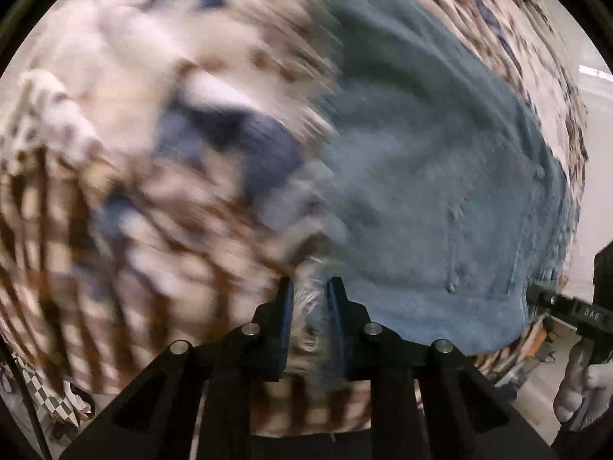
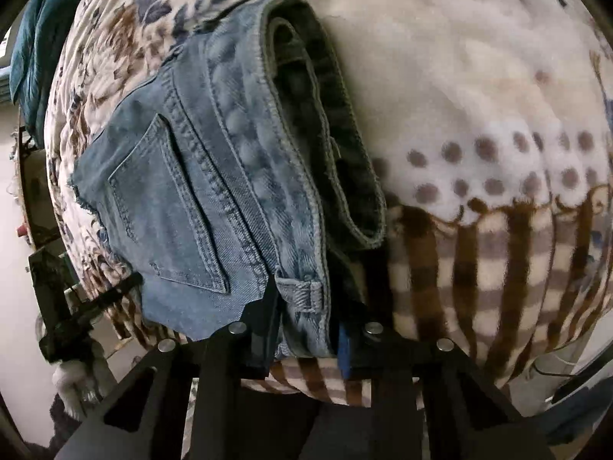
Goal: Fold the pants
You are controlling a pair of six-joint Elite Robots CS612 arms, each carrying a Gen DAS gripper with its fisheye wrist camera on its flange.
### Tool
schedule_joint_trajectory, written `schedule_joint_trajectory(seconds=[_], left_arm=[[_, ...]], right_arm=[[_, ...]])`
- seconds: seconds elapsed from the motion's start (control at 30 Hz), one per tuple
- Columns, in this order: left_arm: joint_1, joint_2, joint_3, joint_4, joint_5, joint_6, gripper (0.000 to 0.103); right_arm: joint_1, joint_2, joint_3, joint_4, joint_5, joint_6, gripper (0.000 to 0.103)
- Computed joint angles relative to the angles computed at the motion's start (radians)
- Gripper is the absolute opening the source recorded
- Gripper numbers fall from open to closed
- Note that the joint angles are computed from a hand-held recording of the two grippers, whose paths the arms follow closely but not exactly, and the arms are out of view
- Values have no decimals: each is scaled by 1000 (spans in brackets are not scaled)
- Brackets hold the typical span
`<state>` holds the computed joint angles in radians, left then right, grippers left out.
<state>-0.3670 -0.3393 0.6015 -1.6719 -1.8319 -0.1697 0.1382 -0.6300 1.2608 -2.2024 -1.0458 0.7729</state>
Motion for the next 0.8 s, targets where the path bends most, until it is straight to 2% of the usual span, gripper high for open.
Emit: schedule_joint_trajectory(seconds=[0.07, 0.13, 0.17, 0.2, 0.23, 0.27, 0.3, 0.37, 0.4, 0.47, 0.57, 0.63, 0.7, 0.8], left_arm=[[9, 1, -19, -22, 4, -19, 17], [15, -11, -6, -104, -9, -39, 19], [18, -13, -3, -151, -22, -43, 26], [21, -14, 4, -210, -33, -57, 32], [24, -9, 5, -260, -50, -77, 46], [30, 8, -12, -296, -87, -97, 53], [33, 28, -42, -292, -121, -100, 55], [46, 87, -134, -230, -210, -109, 63], [51, 127, -202, -165, -259, -118, 66], [52, 179, -278, -111, -314, -140, 69], [47, 184, -267, -125, -370, -143, 69], [42, 210, -318, -99, -375, -133, 69], [38, 240, -379, -62, -377, -113, 69], [38, 255, -410, -86, -431, -98, 70]], right_arm=[[0, 6, -22, 33, 2, -55, 34], [0, 11, -48, 56, -3, -88, 37], [-3, 6, -38, 18, -7, -78, 47], [-5, -2, -19, -55, -19, -55, 66], [-6, -8, -4, -108, -28, -40, 75], [-8, -10, 9, -174, -43, -21, 87], [-10, -11, 20, -231, -67, -6, 87], [-15, -3, 17, -262, -86, -3, 87], [-19, 7, 11, -273, -83, -1, 87], [-33, 27, 3, -289, -48, 6, 88], [-51, 76, -28, -293, 62, -2, 88], [-56, 115, -67, -280, 131, -44, 88], [-54, 136, -94, -263, 151, -82, 89], [-54, 151, -109, -288, 188, -104, 89]])
